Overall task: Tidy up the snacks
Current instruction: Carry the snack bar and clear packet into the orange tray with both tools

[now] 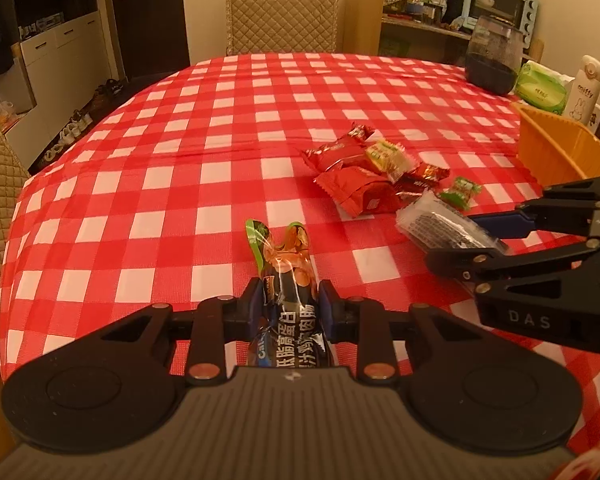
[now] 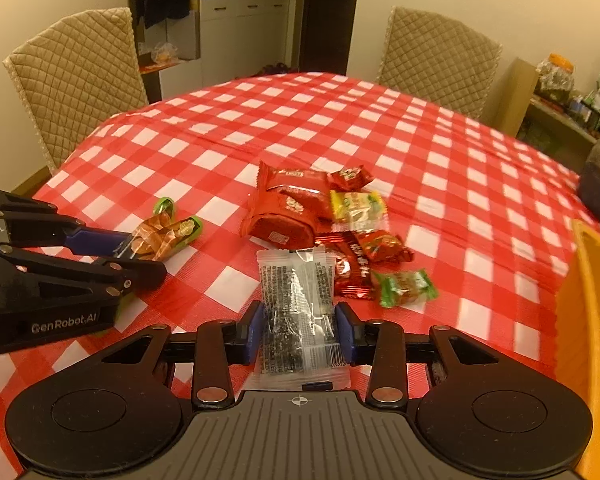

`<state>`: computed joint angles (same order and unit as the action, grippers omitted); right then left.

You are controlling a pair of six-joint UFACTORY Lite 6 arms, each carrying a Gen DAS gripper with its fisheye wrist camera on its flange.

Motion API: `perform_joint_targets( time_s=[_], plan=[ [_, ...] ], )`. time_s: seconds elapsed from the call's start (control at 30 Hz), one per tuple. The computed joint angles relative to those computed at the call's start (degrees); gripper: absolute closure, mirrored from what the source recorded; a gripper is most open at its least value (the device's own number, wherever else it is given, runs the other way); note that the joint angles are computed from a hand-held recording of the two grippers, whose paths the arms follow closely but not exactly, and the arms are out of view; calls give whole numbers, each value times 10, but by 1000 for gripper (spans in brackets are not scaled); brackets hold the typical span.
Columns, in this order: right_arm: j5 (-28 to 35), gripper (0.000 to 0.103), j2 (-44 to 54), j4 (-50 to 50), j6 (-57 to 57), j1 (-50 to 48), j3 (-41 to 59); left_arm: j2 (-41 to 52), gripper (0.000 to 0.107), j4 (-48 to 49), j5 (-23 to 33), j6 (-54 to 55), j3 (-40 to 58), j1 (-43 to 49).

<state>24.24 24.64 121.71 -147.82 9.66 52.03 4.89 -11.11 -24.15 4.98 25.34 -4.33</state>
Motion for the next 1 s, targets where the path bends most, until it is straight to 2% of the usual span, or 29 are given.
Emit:
perform_joint_targets(
  time_s=[0.27, 0.37, 0.5, 0.57, 0.7, 1.0],
  plan=[
    [15, 64, -96, 33, -22, -35, -76, -93, 81, -86, 44, 67, -14, -54],
    [15, 64, -141, -25, 52, -71, -88, -124, 81, -174, 67, 136, 3, -99],
    [26, 64, -188, -163, 198, -147, -78, -137, 81, -310, 90, 245, 46, -165],
    [32, 64, -216, -214, 244, -190, -76, -128, 81, -381, 94, 301, 78, -201],
    [65, 64, -254, -300, 294, -289, -68, -84, 81, -457, 90, 352, 152, -271],
    [128, 64, -191, -400, 341, -472, 10, 79, 81, -515, 121, 389, 352, -357]
  ],
)
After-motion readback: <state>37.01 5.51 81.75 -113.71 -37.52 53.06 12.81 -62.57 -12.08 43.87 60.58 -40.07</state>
